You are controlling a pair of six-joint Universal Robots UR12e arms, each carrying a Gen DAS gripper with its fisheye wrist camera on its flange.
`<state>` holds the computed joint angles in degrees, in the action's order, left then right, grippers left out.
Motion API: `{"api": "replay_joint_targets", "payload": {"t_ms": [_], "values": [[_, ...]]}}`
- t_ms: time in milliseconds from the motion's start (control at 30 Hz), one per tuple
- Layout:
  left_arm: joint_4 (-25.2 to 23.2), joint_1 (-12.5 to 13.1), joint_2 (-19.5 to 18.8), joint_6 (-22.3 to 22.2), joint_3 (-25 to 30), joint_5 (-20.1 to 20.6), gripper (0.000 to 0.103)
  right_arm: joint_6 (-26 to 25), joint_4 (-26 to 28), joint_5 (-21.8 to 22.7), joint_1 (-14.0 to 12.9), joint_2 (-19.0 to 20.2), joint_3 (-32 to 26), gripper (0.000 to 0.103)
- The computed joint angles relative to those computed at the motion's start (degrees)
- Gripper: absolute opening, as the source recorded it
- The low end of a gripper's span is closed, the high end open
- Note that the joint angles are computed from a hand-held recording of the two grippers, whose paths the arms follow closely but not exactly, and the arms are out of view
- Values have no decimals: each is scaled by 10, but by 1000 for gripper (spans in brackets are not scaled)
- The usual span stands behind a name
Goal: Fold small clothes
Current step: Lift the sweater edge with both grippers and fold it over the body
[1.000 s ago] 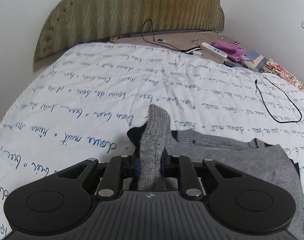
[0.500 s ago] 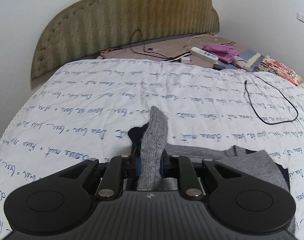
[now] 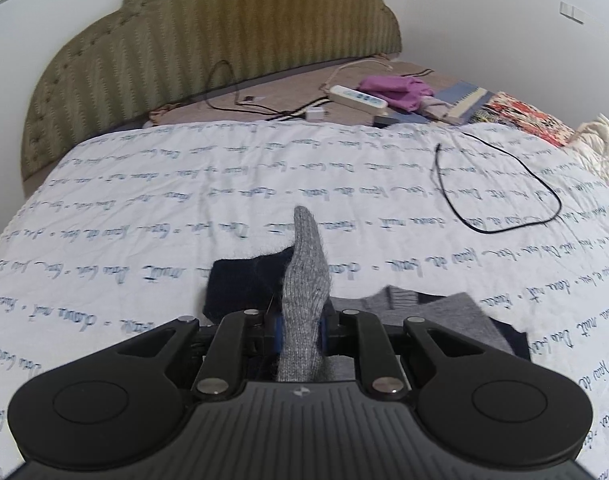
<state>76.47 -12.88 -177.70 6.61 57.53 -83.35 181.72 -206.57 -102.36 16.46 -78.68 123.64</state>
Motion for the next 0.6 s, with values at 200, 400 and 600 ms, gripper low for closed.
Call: {"api": "replay_joint_targets", "payload": {"t_ms": [200, 400, 600], "values": [[1, -18, -4, 1, -7, -5, 16, 28, 1, 5, -10, -9, 17, 6], [2, -37, -4, -8, -17, -10, 15, 51, -10, 5, -18, -18, 33, 6], [9, -59, 0, -18, -35, -23, 15, 72, -19, 2, -28, -30, 52, 6]]}}
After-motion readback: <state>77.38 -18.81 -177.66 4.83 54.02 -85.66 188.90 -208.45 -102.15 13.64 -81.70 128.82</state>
